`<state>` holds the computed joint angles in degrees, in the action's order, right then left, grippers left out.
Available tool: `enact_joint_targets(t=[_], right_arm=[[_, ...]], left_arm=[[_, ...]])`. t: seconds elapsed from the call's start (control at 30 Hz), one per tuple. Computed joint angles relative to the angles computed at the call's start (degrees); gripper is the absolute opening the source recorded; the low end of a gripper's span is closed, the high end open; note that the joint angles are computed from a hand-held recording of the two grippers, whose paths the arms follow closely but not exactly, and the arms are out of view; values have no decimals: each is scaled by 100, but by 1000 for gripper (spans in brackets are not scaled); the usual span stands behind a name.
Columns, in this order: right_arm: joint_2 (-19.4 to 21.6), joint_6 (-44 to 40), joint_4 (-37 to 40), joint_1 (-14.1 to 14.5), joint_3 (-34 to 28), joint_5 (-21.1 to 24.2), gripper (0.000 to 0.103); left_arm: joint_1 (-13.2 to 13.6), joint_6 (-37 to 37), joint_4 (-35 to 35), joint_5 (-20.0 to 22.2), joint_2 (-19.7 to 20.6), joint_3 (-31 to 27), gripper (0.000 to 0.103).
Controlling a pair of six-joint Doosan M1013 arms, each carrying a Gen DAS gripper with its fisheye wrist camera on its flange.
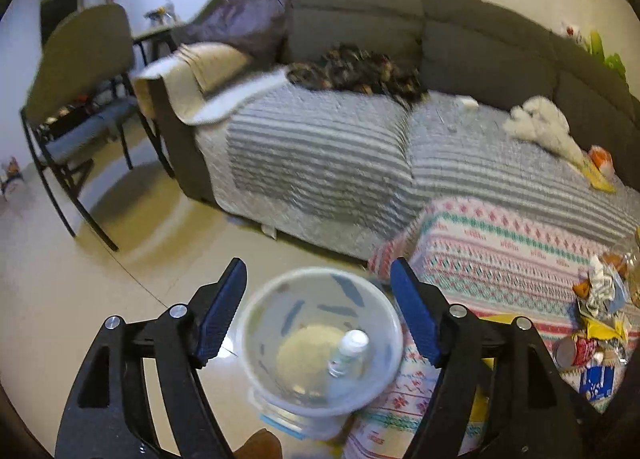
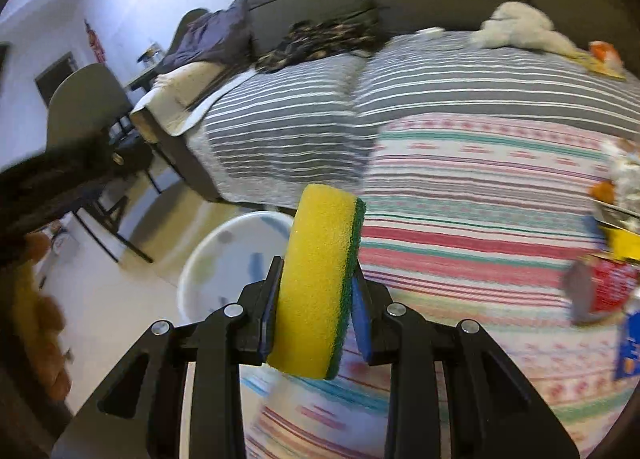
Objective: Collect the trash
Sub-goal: 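Carry bottle and sponge to the white wastebasket and release both, then return both tools to the table and reach toward the yellow wrapper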
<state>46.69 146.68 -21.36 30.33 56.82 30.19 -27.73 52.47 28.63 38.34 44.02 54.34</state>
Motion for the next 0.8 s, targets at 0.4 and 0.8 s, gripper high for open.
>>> enact_joint_targets(t=[0.4,0.8], right_arm=[[518,-194,523,-83,-931,359,79],[-170,2348,-2480,-3,50,1920,93]], left_arm=[[88,-845,423,56,-94,23,73],[-279,-579,739,417,49,-125,94]])
